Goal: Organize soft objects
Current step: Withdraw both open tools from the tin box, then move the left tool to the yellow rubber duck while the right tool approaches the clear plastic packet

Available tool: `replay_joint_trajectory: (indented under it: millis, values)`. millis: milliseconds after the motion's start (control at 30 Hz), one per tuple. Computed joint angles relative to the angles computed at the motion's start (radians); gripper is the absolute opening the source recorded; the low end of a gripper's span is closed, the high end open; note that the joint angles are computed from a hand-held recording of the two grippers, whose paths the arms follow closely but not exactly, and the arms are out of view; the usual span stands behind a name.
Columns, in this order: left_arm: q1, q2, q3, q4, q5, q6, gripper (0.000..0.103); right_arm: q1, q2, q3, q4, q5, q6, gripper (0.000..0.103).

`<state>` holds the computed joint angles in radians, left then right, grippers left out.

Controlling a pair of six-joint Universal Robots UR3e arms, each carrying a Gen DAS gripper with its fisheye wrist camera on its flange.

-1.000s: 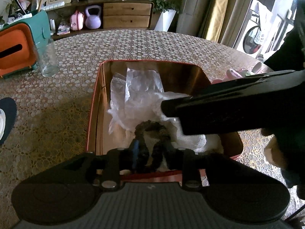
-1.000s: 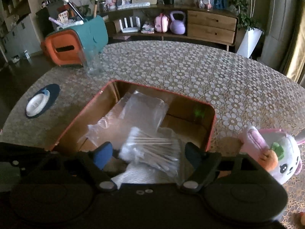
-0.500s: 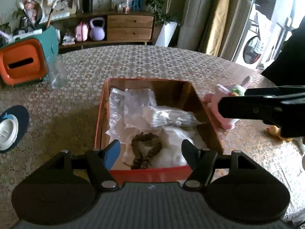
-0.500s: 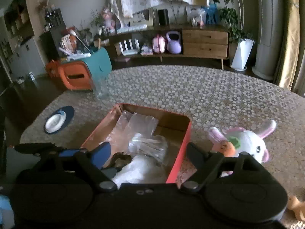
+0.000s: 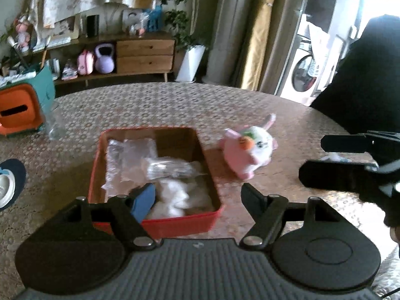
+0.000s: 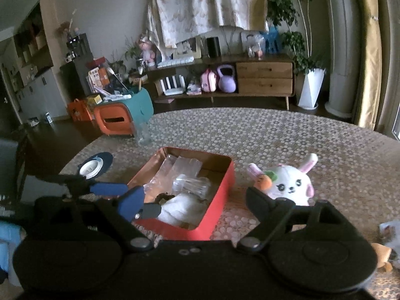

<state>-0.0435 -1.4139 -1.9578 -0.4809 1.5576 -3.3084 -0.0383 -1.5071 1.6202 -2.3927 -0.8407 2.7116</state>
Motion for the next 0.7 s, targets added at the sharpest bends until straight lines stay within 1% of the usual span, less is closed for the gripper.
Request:
replay_joint_trajectory:
  millis: [67,233,367,467,533,600,700]
  values:
    - [-0.040,-0.008,0.015,0.012,0.019,-0.014,0.084,-0.040,-0.057,0.047,0.012,0.026,-0.041,0.090]
    - [-0.153,-0.067,0.079,0.032,0.083,-0.032,0.084,-0.166,-0.193,0.133,0.111,0.106,-0.158,0.093]
    - [-0.226,-0.129,0.128,0.065,0.109,-0.055,0.092,-0.292,-0.299,0.188,0.232,0.183,-0.270,0.097]
    - [-0.270,-0.185,0.173,0.078,0.116,-0.072,0.094,-0.397,-0.368,0.214,0.356,0.238,-0.363,0.099]
    - [-0.288,-0.224,0.208,0.084,0.107,-0.091,0.094,-0.456,-0.403,0.230,0.410,0.252,-0.409,0.100]
    - [-0.303,-0.260,0.235,0.100,0.094,-0.112,0.099,-0.512,-0.432,0.246,0.460,0.261,-0.463,0.101]
    - [-0.343,-0.341,0.317,0.105,0.128,-0.135,0.100,-0.590,-0.469,0.280,0.496,0.269,-0.528,0.102]
